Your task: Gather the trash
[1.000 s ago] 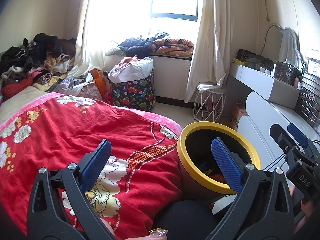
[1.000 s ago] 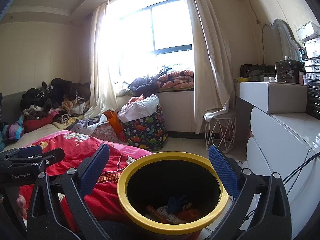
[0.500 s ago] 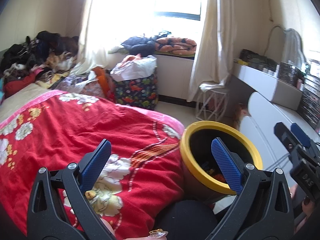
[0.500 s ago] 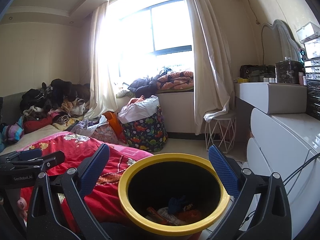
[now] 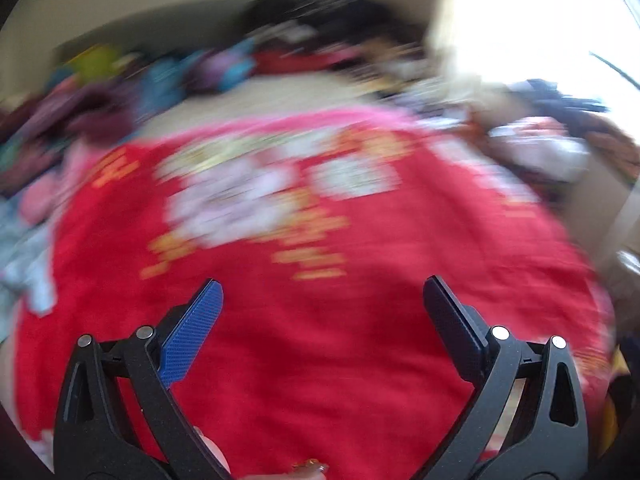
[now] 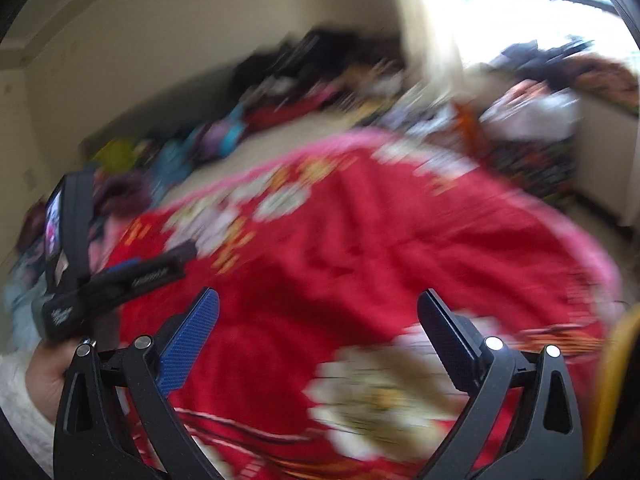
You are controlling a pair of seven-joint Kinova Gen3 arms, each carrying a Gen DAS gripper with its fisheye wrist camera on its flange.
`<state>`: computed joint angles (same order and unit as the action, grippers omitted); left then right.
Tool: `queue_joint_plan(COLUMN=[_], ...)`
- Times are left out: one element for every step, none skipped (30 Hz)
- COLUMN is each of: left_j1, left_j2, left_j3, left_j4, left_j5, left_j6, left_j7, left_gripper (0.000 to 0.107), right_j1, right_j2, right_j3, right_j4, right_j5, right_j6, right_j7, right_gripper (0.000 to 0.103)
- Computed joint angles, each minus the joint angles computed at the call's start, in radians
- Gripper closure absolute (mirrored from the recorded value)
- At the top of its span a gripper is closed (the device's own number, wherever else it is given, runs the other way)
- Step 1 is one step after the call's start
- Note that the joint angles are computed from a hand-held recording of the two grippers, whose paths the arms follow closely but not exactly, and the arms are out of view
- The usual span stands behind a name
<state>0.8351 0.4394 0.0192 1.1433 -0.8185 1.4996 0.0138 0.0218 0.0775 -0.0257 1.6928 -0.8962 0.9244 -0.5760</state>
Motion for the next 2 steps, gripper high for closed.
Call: queue_joint_plan(left_j1=[0.007,0.006], left_j2=[-0.02,-0.035], left_j3=[-0.046,-0.086], left_j4=[0.046,0.093], left_j5=[0.039,0.08], left_j6=[0.001,0.012], left_j7=[0.022,0.038], left_gripper=[0.015,0.015], right_j1=[-0.046,-0.082], right_j2=[0.046,0.089], right_j3=[-0.046,-0.074], right_j4=[-0.019,-0.04], right_j5=[0.041,0.081], right_j6=[-0.022,-0.035], right_j7=[-0.034,-0.074], right_gripper=[0.006,0.006])
